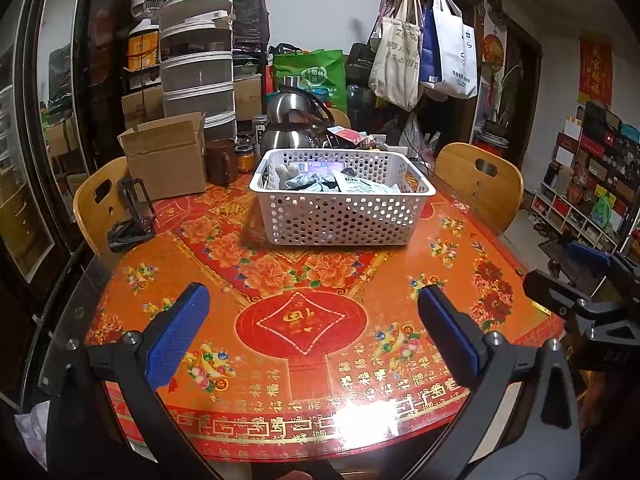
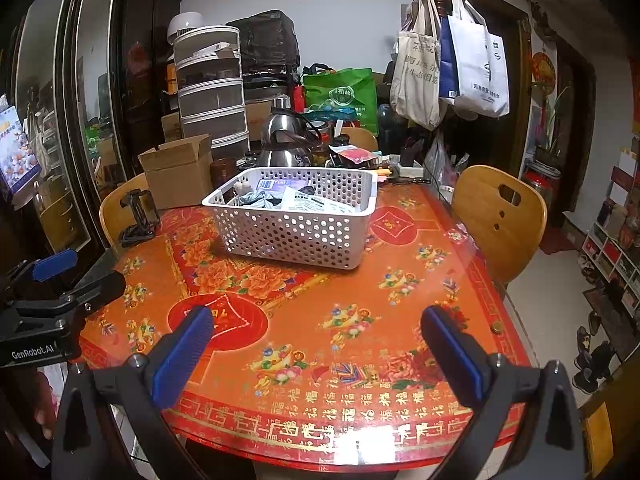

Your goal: Organize soft objects

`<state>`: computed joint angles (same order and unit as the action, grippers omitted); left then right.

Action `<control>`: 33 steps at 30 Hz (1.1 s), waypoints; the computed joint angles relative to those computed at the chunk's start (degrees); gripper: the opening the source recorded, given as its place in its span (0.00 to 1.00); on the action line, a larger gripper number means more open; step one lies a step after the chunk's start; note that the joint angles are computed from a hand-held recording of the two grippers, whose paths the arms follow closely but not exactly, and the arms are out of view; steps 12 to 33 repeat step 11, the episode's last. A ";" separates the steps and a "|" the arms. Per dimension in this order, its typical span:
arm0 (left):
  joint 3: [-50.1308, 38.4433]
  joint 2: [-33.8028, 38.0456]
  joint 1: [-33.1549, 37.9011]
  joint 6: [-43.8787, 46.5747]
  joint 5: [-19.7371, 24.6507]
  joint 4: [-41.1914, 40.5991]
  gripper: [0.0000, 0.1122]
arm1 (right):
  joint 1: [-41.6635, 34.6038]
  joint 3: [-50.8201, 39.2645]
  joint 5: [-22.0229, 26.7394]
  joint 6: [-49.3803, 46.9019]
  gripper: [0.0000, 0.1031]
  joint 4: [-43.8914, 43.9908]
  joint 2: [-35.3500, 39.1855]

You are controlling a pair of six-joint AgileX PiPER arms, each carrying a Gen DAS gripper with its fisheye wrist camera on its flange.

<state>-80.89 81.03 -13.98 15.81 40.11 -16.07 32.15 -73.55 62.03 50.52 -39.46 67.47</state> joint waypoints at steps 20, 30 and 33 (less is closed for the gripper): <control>0.34 -0.10 0.07 1.88 -0.57 -0.18 0.92 | -0.11 0.12 -0.10 -0.17 1.00 0.11 -0.07; 0.34 -0.10 0.07 1.88 -0.57 -0.18 0.92 | -0.11 0.12 -0.10 -0.17 1.00 0.11 -0.07; 0.34 -0.10 0.07 1.88 -0.57 -0.18 0.92 | -0.11 0.12 -0.10 -0.17 1.00 0.11 -0.07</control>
